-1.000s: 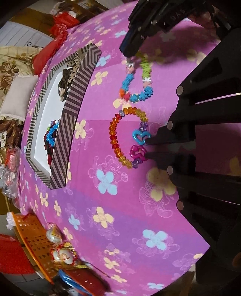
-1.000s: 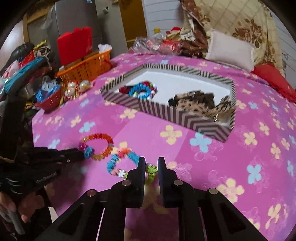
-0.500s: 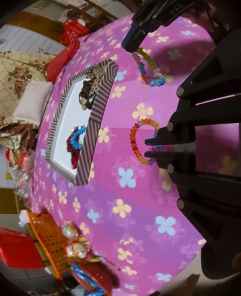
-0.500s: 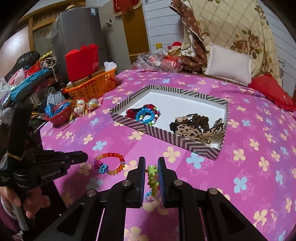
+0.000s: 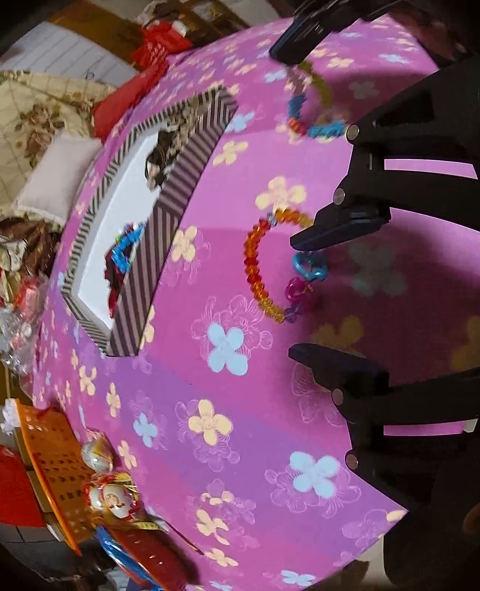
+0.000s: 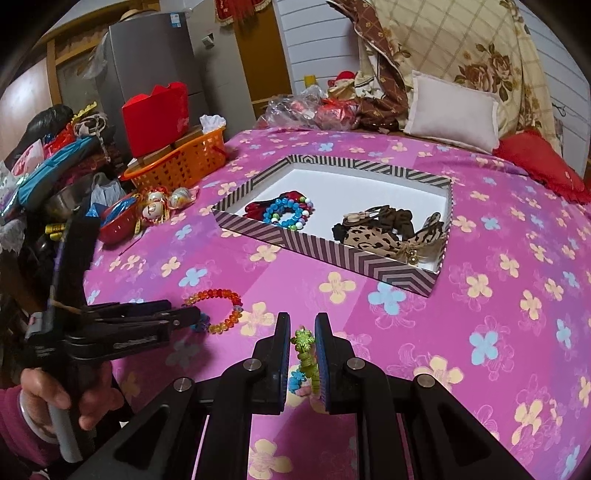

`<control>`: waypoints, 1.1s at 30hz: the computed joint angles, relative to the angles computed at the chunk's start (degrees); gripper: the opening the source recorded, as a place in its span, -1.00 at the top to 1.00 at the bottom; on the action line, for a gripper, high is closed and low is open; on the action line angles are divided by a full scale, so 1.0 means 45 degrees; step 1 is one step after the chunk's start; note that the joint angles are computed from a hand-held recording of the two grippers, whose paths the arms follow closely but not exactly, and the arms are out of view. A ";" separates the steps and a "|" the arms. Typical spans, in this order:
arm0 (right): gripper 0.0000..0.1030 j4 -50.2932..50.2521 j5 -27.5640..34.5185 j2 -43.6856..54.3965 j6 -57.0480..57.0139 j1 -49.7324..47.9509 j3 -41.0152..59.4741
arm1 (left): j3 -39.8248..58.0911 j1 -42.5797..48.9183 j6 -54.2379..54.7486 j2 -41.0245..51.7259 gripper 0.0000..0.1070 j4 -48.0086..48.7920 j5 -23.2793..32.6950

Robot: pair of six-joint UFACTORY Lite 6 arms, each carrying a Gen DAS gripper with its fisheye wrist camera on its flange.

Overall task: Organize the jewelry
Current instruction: 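Carry the orange and green bracelets toward the white tray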

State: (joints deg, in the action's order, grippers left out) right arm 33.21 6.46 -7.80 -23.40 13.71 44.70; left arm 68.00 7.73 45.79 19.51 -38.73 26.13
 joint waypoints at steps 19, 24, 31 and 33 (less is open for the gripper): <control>0.76 0.3259 0.0405 -0.0170 -0.3128 -0.0282 0.0063 | 0.0378 0.0844 0.1436 -0.0120 0.85 -0.0481 0.1571; 0.76 0.2447 0.0767 -0.0358 -0.2340 -0.0361 0.0434 | 0.0692 0.1088 0.1626 -0.0931 0.85 -0.0688 0.2381; 0.76 0.2116 0.1353 -0.0673 -0.2082 -0.0683 0.1003 | 0.1411 0.0682 0.1081 -0.1700 0.85 -0.0218 0.2774; 0.76 0.1532 0.1393 -0.0710 -0.1538 -0.0636 0.1187 | 0.1666 0.0490 0.0763 -0.1756 0.85 0.0008 0.2726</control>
